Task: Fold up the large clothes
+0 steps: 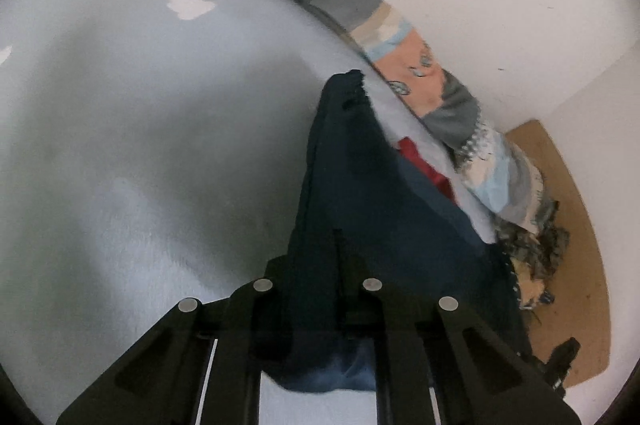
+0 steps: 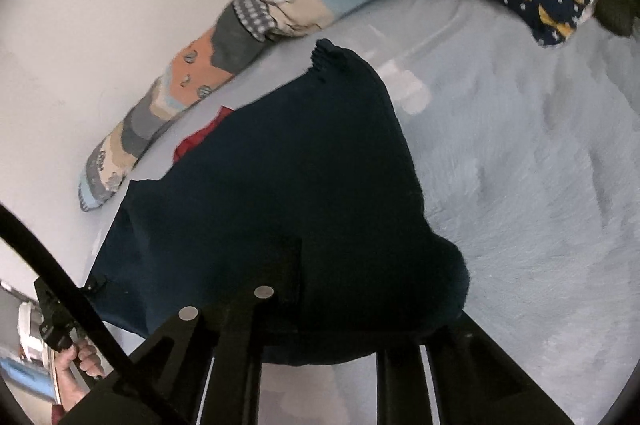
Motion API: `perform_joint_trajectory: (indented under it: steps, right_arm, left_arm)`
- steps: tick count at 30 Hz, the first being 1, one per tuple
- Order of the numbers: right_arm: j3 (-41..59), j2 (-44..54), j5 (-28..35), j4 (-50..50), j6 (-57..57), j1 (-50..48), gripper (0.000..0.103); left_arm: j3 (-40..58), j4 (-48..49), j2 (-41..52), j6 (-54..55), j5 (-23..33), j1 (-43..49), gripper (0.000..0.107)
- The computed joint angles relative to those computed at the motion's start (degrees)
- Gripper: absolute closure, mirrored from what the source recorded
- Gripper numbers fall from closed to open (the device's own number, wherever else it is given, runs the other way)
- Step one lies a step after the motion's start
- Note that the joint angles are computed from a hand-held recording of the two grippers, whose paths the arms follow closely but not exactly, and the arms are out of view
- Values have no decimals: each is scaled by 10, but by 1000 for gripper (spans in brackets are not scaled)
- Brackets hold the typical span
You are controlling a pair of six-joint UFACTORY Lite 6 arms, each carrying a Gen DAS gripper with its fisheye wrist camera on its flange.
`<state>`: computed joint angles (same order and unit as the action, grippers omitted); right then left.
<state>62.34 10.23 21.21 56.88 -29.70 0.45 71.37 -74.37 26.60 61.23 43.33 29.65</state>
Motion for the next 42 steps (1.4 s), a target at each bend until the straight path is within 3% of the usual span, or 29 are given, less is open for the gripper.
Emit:
perform_joint_trajectory:
  steps: [8,13,15,17,19,21,23,25,27,31,34,37,38,39,40,42]
  right_arm:
    - [-105,-170,64,-83,66,4,89]
    - [-166,-226,79,-141,119,-14,89]
    - [-159,-220,69,-211,188,-13,89]
    - [-147,-197,69,-267,253,-14,79]
    - [-140,-184,72,-331,336,-26,56]
    - [-147,-208,65,-421,441,-37,53]
    - [-151,-242,60,-534,554,-24,52]
    - [-154,-279,37,-591,594,15,51]
    - [-122,-255,24,-618,583,95,51]
    - [-52,-120,-2,-581,507,257,53]
    - [-11,-13,3,-603,504,323,53]
    - [-13,17,28,-609,484,309,58]
    - [-25,4,41,-566,449,275,62]
    - [-29,-4,49,-547,431,254,76]
    - [-37,-19,61,-552,437,228,80]
    - [-46,-46,63,-573,458,203,77]
  left_arm:
    - [-159,43,-154,49,81,107,98]
    - [-190,84,-163,68,130,188,98]
    - [-186,98,-168,67,135,204,98]
    - [-202,97,-205,81,112,196,98]
    - [-219,90,-247,90,85,172,90]
    - [-246,68,-298,114,67,151,51]
    - [-274,40,-350,131,34,108,41]
    - [-284,34,-375,137,8,45,41]
    - [-291,35,-376,132,-59,-60,40]
    - [-264,73,-270,89,-194,-208,40]
    - [-243,192,-187,-12,-286,-240,41]
    - [-258,273,-200,-67,-296,-208,41]
    - [-264,309,-212,-96,-290,-190,41]
    - [-271,320,-224,-104,-292,-177,44]
    - [-280,307,-240,-89,-292,-162,45]
    - [-264,224,-263,-28,-256,-136,45]
